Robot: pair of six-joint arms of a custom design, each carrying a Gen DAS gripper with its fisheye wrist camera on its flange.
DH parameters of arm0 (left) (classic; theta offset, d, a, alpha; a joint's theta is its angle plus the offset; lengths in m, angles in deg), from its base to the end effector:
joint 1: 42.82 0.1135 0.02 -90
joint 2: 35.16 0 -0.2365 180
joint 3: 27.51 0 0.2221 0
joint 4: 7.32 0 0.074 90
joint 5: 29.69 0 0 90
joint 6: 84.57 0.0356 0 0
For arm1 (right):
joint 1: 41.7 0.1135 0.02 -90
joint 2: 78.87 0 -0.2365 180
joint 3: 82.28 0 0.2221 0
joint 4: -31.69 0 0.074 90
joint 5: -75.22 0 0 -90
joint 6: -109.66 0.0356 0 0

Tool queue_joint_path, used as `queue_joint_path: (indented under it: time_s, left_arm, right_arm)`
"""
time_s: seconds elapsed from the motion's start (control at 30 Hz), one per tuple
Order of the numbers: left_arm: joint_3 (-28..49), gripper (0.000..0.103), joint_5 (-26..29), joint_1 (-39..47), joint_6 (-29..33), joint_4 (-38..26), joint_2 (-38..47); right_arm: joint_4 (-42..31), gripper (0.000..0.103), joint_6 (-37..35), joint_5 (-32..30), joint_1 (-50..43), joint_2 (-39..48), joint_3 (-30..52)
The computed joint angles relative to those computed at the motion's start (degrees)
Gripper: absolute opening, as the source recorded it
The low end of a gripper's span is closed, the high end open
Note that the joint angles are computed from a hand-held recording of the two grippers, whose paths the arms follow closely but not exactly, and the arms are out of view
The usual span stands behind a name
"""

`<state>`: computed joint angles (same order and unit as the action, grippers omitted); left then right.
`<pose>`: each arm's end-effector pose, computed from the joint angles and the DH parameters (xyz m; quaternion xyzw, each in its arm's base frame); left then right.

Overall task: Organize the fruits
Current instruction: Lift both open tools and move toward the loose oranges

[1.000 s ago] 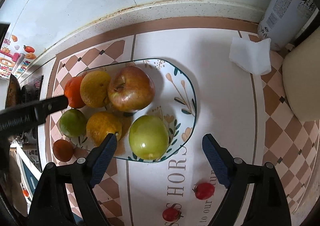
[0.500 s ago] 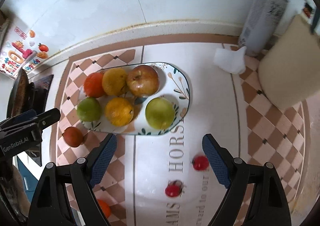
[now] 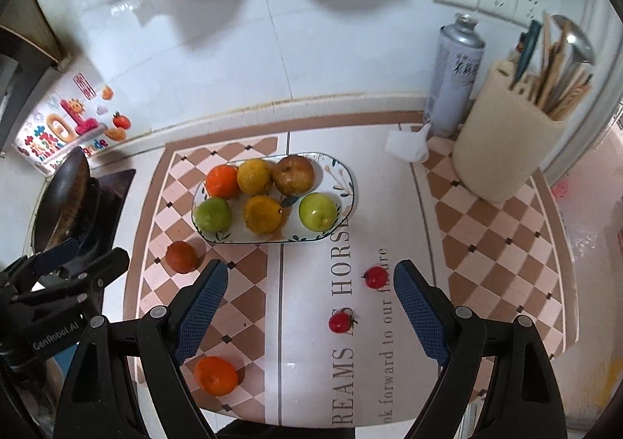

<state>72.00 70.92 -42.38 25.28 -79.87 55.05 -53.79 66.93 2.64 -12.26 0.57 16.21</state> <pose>0.2891 -0.0043 0.2886 0.1844 0.9512 -0.0480 0.2426 0.2053 0.1037 0.3195 0.1805 0.9511 0.0090 0.2503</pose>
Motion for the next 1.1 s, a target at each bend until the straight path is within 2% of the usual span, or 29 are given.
queue_joint_path:
  time_s: [0.37,0.57,0.77,0.83,0.9,0.93,1.03,1.1]
  left_arm:
    - [-2.39,0.086,4.3,3.41,2.91,-3.23,-9.43]
    - [-3.9,0.086,4.53,3.43,2.76,-2.94,-12.12]
    - [-4.67,0.086,3.82,2.96,1.39,-2.24,-12.55]
    - [-4.76,0.087,2.45,2.81,0.44,-1.44,-11.92]
    - [-5.05,0.096,0.33,2.64,-0.11,-0.6,-10.83]
    - [-5.44,0.097,-0.65,3.03,-0.13,0.11,-10.09]
    - [-8.28,0.097,-4.05,4.65,0.59,3.12,-8.54]
    - [-10.98,0.097,-6.62,6.4,1.69,5.5,-7.27]
  right_arm:
    - [-11.73,0.089,12.91,8.7,11.97,-3.14,4.89]
    - [-13.7,0.089,15.63,10.24,13.92,-4.32,5.1]
    - [-12.43,0.089,16.57,10.13,13.12,-6.37,3.27]
    - [-10.74,0.089,16.22,8.71,12.13,-7.02,1.54]
    - [-7.08,0.089,15.52,5.35,10.79,-8.02,-1.92]
    - [-4.76,0.089,14.66,3.36,9.95,-8.25,-4.03]
    - [3.81,0.089,12.02,-4.61,7.98,-7.19,-11.42]
    - [12.08,0.089,10.25,-12.04,7.3,-4.32,-17.24]
